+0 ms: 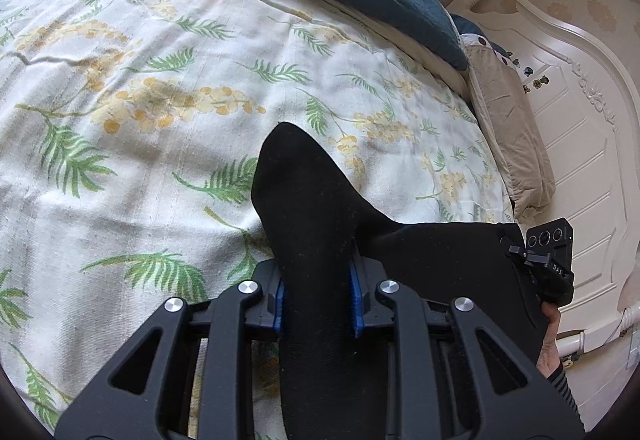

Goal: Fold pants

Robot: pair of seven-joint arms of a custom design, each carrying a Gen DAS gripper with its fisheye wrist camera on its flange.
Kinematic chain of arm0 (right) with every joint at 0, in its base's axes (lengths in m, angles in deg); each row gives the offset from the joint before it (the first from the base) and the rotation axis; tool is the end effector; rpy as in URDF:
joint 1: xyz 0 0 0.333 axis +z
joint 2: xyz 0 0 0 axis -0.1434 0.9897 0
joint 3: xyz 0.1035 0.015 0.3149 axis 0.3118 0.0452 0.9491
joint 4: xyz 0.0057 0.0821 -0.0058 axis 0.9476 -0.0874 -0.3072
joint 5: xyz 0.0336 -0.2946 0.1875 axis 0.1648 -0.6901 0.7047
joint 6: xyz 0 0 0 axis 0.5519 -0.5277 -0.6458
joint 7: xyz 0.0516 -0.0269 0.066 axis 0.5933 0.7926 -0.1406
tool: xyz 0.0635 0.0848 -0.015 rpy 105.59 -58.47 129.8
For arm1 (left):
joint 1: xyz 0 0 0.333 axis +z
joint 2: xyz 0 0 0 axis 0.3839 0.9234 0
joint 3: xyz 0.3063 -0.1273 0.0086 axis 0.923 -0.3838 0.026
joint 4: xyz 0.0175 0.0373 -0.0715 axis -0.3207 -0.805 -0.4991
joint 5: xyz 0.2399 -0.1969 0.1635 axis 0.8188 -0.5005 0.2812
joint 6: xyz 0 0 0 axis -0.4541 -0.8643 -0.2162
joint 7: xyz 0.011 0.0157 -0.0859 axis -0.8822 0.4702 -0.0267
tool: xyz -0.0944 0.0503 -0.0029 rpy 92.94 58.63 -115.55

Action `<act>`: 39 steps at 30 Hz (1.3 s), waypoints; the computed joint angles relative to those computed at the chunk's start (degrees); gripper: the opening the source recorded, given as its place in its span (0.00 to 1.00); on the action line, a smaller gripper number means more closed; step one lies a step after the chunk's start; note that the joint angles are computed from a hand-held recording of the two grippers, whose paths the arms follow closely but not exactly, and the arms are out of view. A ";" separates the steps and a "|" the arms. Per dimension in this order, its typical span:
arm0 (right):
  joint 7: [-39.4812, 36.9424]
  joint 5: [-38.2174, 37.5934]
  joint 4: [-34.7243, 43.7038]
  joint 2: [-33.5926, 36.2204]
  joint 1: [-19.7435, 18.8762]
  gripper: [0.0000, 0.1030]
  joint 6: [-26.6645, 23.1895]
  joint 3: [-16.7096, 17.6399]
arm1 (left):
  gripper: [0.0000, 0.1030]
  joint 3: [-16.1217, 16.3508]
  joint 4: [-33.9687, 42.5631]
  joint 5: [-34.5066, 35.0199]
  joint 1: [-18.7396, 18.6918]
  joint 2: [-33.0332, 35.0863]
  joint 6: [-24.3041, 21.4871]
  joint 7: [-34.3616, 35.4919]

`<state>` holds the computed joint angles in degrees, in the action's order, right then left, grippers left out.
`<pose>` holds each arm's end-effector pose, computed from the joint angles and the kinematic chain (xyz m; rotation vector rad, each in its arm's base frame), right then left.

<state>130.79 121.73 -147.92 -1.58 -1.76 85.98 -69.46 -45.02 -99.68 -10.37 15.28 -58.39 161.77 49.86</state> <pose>0.6202 0.1420 0.4744 -1.2209 1.6350 0.4440 0.6791 -0.2229 0.4912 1.9720 -2.0530 1.1513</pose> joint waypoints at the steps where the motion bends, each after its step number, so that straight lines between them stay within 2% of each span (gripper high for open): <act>1: 0.00 0.00 0.02 0.02 0.01 0.30 0.05 0.01 | 0.22 -0.03 0.02 -0.04 0.01 0.02 -0.01 0.00; 5: -0.02 0.05 0.10 0.10 -0.03 0.31 -0.04 0.02 | 0.25 -0.13 0.06 -0.32 0.09 0.13 -0.13 -0.21; 9: -0.01 1.05 -0.38 -0.39 -0.31 0.34 -0.64 0.03 | 0.35 -0.94 -0.36 -1.88 0.94 0.15 0.08 0.83; 16: 0.37 2.55 -5.91 -5.77 0.51 0.49 0.54 -1.24 | 0.51 -2.52 -7.07 -7.79 2.93 -4.48 2.44 5.45; 19: -0.52 3.62 -10.78 -10.24 1.29 0.55 1.03 -2.34 | 0.54 -3.67 -13.06 -13.40 4.59 -9.00 3.09 9.68; 22: -1.48 5.58 -16.35 -15.48 2.80 0.61 2.60 -3.41 | 0.59 -4.86 -21.07 -23.93 6.52 -15.18 3.41 16.62; 25: -1.78 7.66 -21.53 -20.44 4.75 0.66 5.06 -4.20 | 0.65 -4.59 -26.97 -33.61 6.92 -19.91 1.94 22.13; 28: -2.43 10.66 -25.32 -24.12 6.75 0.70 7.17 -4.55 | 0.67 -3.53 -32.63 -40.85 5.60 -24.30 1.49 25.58; 32: -1.33 11.55 -26.69 -25.41 8.85 0.71 9.33 -4.11 | 0.68 -1.46 -36.95 -49.74 3.19 -27.55 -0.95 28.40; 39: -1.67 13.75 -24.33 -22.89 10.83 0.74 10.47 -3.48 | 0.72 1.55 -36.19 -50.64 -1.80 -26.72 0.62 28.83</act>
<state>129.12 135.49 -172.25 -24.47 9.07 96.45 -72.93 -43.47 -135.86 -61.01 13.48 -85.12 162.39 78.70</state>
